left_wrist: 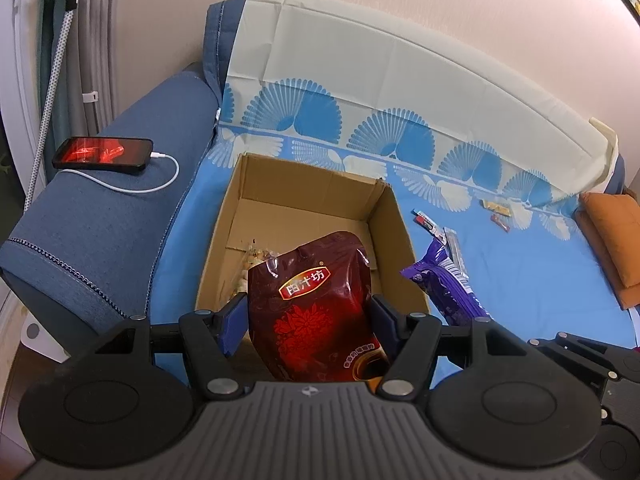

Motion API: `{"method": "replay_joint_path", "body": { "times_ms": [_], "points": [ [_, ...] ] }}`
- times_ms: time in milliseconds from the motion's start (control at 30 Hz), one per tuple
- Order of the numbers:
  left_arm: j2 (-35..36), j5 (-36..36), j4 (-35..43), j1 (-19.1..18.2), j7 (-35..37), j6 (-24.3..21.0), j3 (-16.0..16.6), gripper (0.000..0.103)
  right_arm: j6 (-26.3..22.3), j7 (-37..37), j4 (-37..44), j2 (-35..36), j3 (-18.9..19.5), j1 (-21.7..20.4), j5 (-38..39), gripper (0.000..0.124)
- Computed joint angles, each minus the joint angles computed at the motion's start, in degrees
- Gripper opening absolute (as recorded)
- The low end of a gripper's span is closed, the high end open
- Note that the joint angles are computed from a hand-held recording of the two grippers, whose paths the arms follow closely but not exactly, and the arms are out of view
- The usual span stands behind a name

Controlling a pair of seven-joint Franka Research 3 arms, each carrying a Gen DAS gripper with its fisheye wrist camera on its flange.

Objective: Organize snacks
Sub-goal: 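Lift the red pouch with the left tool while the right tool lifts the purple bar toward the box, then lower the red pouch and purple bar into the box and open both tools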

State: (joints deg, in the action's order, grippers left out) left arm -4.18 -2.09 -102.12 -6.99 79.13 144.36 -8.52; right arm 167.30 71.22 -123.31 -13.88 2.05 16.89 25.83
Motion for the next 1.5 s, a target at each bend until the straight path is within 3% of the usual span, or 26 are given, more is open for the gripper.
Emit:
{"method": "replay_joint_path", "body": {
  "times_ms": [833,1133,1500],
  "points": [
    [4.1,1.03,3.91,0.78,-1.81,-1.36,-0.43,0.07,-2.79,2.52,3.0,3.51,0.47,-1.44,-2.32,0.017],
    [8.68,2.72,9.06,1.16,-2.74,-2.74,-0.86,0.07,-3.76,3.8,6.43,7.54,0.32,-2.45,-2.88,0.017],
    [18.94,5.78,21.35,1.05,-3.53,-6.42,-1.44,0.07,-5.85,5.65,13.94,15.23,0.38,-3.6,-3.0,0.017]
  ]
}}
